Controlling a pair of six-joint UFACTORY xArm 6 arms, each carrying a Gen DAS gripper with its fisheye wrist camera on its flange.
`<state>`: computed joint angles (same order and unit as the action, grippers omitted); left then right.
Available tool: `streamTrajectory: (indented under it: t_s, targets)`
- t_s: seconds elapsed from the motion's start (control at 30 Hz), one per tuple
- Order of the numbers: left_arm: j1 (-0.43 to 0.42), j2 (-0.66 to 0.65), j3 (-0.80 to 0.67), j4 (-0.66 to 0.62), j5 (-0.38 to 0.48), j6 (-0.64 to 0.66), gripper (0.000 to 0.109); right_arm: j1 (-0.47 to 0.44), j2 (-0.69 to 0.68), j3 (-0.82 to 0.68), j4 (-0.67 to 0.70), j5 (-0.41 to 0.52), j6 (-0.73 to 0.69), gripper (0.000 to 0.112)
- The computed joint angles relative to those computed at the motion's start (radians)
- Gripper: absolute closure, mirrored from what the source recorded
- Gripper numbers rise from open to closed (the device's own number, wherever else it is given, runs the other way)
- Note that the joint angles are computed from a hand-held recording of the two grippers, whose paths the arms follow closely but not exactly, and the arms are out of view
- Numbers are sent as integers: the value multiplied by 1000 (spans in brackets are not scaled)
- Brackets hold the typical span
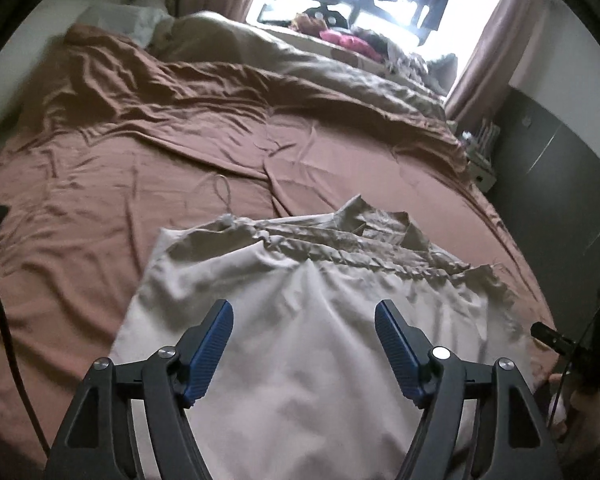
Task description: Fold large clothes
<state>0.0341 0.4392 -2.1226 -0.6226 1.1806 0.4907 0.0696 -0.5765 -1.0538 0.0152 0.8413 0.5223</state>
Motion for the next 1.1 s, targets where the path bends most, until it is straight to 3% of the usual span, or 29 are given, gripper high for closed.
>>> streamTrajectory:
  t_s: [0.13, 0.33, 0.57, 0.73, 1.1]
  targets:
    - [48, -138, 158, -62, -17, 73, 33, 62, -84, 31, -62, 20, 73, 14]
    - [125, -300, 351, -132, -71, 151, 32, 211, -183, 51, -264, 109, 252, 14]
    - [222, -374, 454, -197, -54, 203, 32, 369, -225, 67, -385, 180, 388, 14]
    - [276, -385, 514, -220, -45, 236, 32, 414, -244, 111, -383, 159, 424, 16]
    - [341, -351, 613, -247, -36, 195, 33, 448, -227, 204, -298, 68, 418, 51]
